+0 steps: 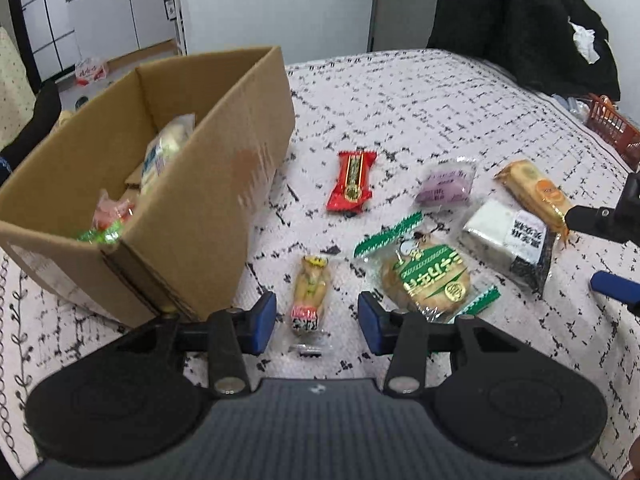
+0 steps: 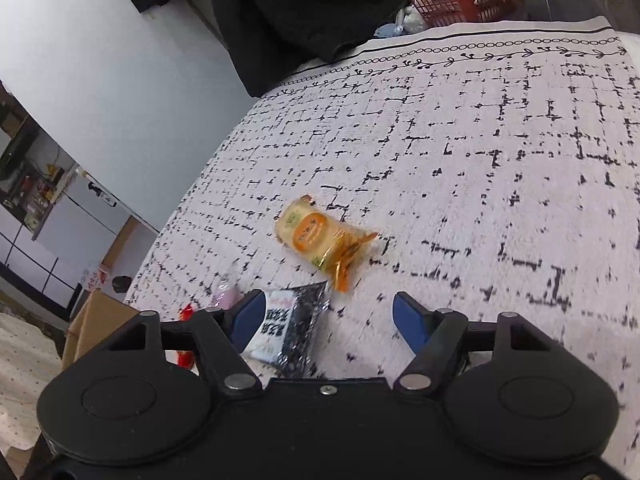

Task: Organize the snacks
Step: 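Grasp the yellow stick snack with the left gripper while the right grasps the yellow bun packet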

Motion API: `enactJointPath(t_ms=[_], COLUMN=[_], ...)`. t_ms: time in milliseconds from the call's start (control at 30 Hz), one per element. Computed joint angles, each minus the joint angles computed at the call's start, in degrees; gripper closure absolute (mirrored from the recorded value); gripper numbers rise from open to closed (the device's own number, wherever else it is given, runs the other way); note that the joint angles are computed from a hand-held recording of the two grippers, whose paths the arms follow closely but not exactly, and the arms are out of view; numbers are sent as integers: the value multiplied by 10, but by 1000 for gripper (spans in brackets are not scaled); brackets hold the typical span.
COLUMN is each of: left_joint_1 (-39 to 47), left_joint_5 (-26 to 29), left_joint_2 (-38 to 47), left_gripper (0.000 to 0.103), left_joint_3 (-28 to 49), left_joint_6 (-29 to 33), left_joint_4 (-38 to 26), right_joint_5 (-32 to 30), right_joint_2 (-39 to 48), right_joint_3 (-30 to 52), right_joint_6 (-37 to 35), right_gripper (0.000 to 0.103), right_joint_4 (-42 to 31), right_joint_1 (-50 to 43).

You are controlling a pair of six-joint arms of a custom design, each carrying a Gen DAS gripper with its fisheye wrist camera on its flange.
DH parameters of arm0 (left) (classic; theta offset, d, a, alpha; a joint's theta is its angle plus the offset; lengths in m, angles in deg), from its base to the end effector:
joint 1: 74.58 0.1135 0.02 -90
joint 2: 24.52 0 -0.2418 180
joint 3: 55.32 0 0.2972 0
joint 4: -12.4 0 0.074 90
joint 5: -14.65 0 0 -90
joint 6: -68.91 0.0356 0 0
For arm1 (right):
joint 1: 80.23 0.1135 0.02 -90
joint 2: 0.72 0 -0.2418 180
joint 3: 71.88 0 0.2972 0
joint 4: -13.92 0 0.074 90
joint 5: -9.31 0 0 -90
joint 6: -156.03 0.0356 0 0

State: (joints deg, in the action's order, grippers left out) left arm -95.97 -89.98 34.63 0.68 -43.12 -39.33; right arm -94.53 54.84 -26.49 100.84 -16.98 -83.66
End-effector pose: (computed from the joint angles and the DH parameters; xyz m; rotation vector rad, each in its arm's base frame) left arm 0.2409 -0.0847 0.2161 -0.1147 2.4813 0.0055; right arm 0.2577 -0.0069 0.1891 0.6396 2.2364 0.5572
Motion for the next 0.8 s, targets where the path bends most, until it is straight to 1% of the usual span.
enactJointPath(t_ms=[67,100,133,300,467,700,800], left_joint_1=[0,1,1,4,4,13,15], left_joint_5=[-1,-2,-1,4,13,36,43], left_joint_2=[4,3,3,4,-8,-9,-8], left_gripper=[68,80,82,84,84,84,84], left_joint_3=[-3,-5,-6,-1,1,5,6], left_joint_6=[-5,-6,-8,-23,-32,-27,-23], left_joint_4=[4,8,8,7,6,9,10], right_joint_5=[6,10,12,16,33,48,67], right_joint_2=[17,27,37,71,104,143,148], right_joint_3=[5,10,14,29,46,61,70], right_joint_6=[-10,-15,-19,-38,-55,-85,-102], right_gripper=[34,34,34,37,37,37,54], right_joint_4=[13,18,25,48,65,94,72], right_joint_1=[1,2,2,1,10,18,27])
